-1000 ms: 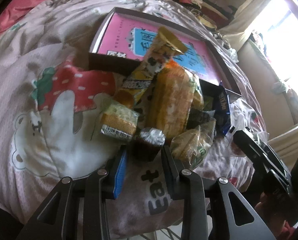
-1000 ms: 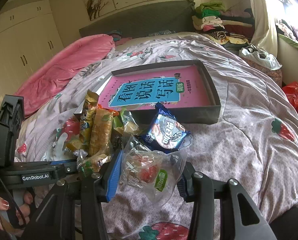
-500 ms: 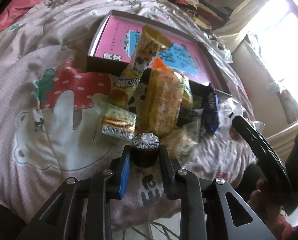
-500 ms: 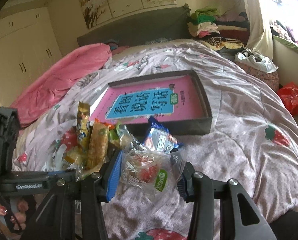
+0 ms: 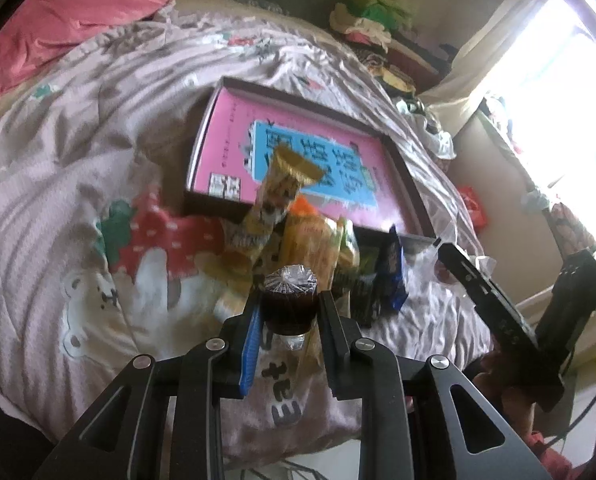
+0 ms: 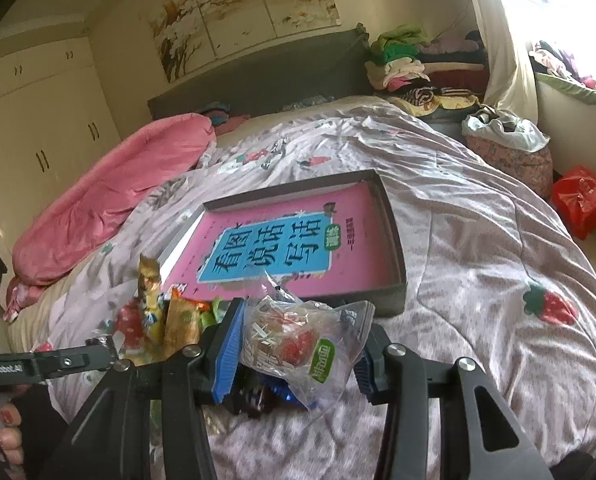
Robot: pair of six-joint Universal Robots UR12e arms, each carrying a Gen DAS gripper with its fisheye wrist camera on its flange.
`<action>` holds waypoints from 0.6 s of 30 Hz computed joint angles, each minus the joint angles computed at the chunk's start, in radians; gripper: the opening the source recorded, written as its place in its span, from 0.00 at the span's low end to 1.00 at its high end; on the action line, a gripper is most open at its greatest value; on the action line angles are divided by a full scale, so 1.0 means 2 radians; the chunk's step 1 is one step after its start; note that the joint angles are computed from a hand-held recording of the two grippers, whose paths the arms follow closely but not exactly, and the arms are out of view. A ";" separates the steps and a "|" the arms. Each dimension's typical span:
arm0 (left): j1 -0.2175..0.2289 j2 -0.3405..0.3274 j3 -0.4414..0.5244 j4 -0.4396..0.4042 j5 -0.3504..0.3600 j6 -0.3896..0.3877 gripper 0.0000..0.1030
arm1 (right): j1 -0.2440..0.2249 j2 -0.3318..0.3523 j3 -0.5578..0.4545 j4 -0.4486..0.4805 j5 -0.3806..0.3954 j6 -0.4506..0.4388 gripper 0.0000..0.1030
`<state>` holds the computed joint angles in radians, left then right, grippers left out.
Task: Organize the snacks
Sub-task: 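Release the chocolate cup in the tray with the left gripper while the right places the candy bag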
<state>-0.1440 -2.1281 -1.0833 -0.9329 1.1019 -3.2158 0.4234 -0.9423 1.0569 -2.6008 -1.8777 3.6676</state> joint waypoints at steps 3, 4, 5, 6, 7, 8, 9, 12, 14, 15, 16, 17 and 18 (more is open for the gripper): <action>0.001 -0.007 0.012 0.010 0.009 -0.010 0.27 | -0.003 0.002 -0.002 -0.006 -0.001 -0.001 0.47; 0.002 -0.010 0.017 0.014 0.011 -0.014 0.27 | -0.003 0.003 -0.003 -0.007 -0.001 -0.002 0.47; 0.002 -0.013 0.022 0.017 0.015 -0.017 0.27 | -0.004 0.004 -0.004 -0.008 -0.003 -0.003 0.47; 0.002 -0.015 0.026 0.021 0.021 -0.021 0.27 | -0.005 0.004 -0.004 -0.009 -0.003 -0.004 0.47; 0.002 -0.018 0.031 0.024 0.025 -0.023 0.27 | -0.005 0.005 -0.005 -0.008 -0.003 -0.003 0.47; 0.003 -0.023 0.038 0.025 0.030 -0.027 0.27 | -0.006 0.005 -0.006 -0.009 -0.003 -0.003 0.47; 0.003 -0.026 0.044 0.026 0.033 -0.030 0.27 | -0.007 0.006 -0.006 -0.009 -0.002 -0.003 0.47; 0.003 -0.038 0.063 0.026 0.045 -0.037 0.27 | -0.009 0.008 -0.009 -0.009 -0.002 -0.004 0.47; 0.003 -0.047 0.076 0.026 0.052 -0.039 0.27 | -0.010 0.010 -0.011 -0.008 -0.004 -0.006 0.47; 0.002 -0.051 0.082 0.024 0.055 -0.038 0.27 | -0.011 0.011 -0.013 -0.008 -0.004 -0.008 0.47; 0.001 -0.055 0.087 0.024 0.056 -0.039 0.27 | -0.012 0.012 -0.014 -0.007 -0.005 -0.009 0.47; 0.001 -0.059 0.092 0.026 0.058 -0.041 0.27 | -0.012 0.013 -0.015 -0.006 -0.006 -0.009 0.47; 0.000 -0.063 0.099 0.023 0.060 -0.040 0.27 | -0.013 0.015 -0.018 -0.005 -0.007 -0.010 0.47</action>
<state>-0.1434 -2.2549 -0.8845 -0.8871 1.2217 -3.2967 0.3979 -0.9126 1.0215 -2.6100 -1.8925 3.6478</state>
